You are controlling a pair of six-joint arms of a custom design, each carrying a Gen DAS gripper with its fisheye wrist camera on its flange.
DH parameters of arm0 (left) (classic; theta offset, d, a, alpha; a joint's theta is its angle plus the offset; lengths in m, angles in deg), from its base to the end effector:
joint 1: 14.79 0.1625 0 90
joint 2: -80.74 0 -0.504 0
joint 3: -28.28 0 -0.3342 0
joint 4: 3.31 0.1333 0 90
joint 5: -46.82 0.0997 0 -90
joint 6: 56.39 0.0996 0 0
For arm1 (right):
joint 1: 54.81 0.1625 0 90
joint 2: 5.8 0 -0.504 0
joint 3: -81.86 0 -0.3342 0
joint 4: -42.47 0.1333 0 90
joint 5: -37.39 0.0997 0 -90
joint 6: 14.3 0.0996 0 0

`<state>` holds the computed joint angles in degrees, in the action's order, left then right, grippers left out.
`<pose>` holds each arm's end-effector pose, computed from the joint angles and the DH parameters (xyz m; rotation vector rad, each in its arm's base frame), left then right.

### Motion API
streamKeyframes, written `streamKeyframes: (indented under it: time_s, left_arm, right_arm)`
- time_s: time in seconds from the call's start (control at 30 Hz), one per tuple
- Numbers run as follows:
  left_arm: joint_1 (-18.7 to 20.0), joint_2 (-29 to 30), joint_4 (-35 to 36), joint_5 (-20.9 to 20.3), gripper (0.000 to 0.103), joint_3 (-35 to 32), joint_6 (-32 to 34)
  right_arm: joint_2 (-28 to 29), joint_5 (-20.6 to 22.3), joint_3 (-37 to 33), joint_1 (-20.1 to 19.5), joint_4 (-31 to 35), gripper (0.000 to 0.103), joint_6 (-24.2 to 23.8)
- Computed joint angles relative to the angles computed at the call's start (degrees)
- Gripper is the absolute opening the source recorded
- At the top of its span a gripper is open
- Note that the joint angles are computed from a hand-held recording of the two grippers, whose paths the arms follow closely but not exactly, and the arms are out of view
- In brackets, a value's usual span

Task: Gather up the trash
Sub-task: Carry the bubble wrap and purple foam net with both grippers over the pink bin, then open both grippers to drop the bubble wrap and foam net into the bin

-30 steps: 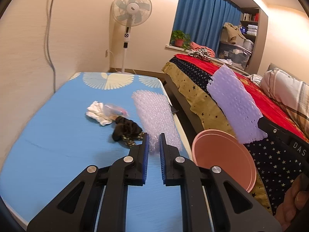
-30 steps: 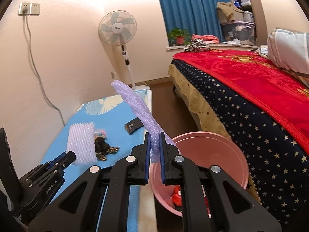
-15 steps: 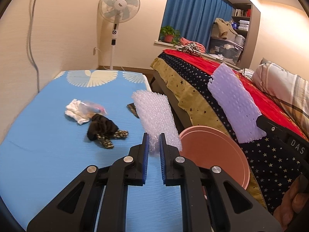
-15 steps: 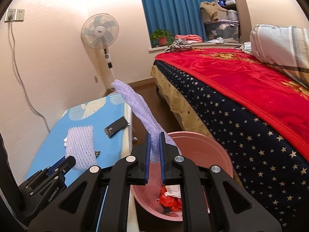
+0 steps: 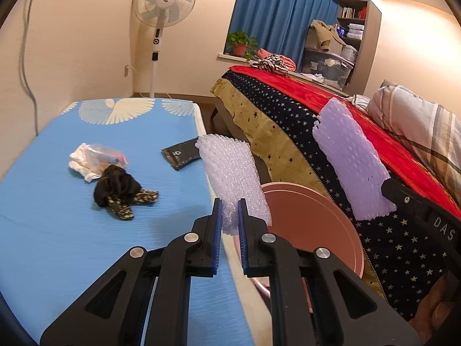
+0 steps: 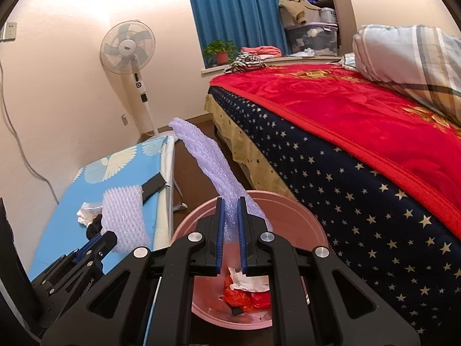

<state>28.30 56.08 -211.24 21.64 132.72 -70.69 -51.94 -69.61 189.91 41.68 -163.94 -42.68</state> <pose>-0.3015 -0.5880 0.0722 0.1487 2.1681 -1.3179 0.1761 -0.6261 0.2569 0.5515 -2.3824 1.1637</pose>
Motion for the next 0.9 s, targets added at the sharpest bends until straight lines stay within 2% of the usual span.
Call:
streamKeyframes:
  time_s: [0.3,0.6,0.67,0.7,0.73,0.8,0.83,0.9]
  left_arm:
    - [1.07,2.07,3.80,-3.45,0.011,-4.40,1.62]
    - [1.22,2.80,6.96,-3.76,0.011,-5.99,0.12]
    - [1.52,2.34,8.12,-5.14,0.011,-5.74,-1.05]
    - [1.63,2.24,8.44,-5.61,0.015,-5.74,-1.40]
    - [1.73,2.01,9.05,-6.09,0.023,-5.62,-1.88]
    - [1.79,1.91,9.08,-6.14,0.031,-5.47,-1.79]
    - [1.74,1.84,9.14,-5.97,0.031,-5.32,-1.87]
    - [1.64,1.69,9.30,-5.57,0.031,-5.06,-2.15]
  right_arm:
    - [0.13,-2.71,-0.81,-1.05,-0.03,0.009,1.41]
    - [-0.08,-3.84,-1.10,-1.67,0.41,0.010,2.61]
    - [-0.12,-4.38,-1.23,-1.68,0.74,0.013,3.32]
    - [-0.20,-4.36,-1.18,-1.70,0.92,0.014,3.76]
    - [-0.30,-4.41,-1.20,-1.76,1.44,0.017,4.22]
    - [-0.32,-4.81,-1.20,-1.66,1.66,0.032,4.41]
    - [-0.31,-4.86,-1.09,-1.61,1.36,0.041,4.32]
    - [-0.34,-4.82,-0.88,-1.50,1.02,0.043,3.95]
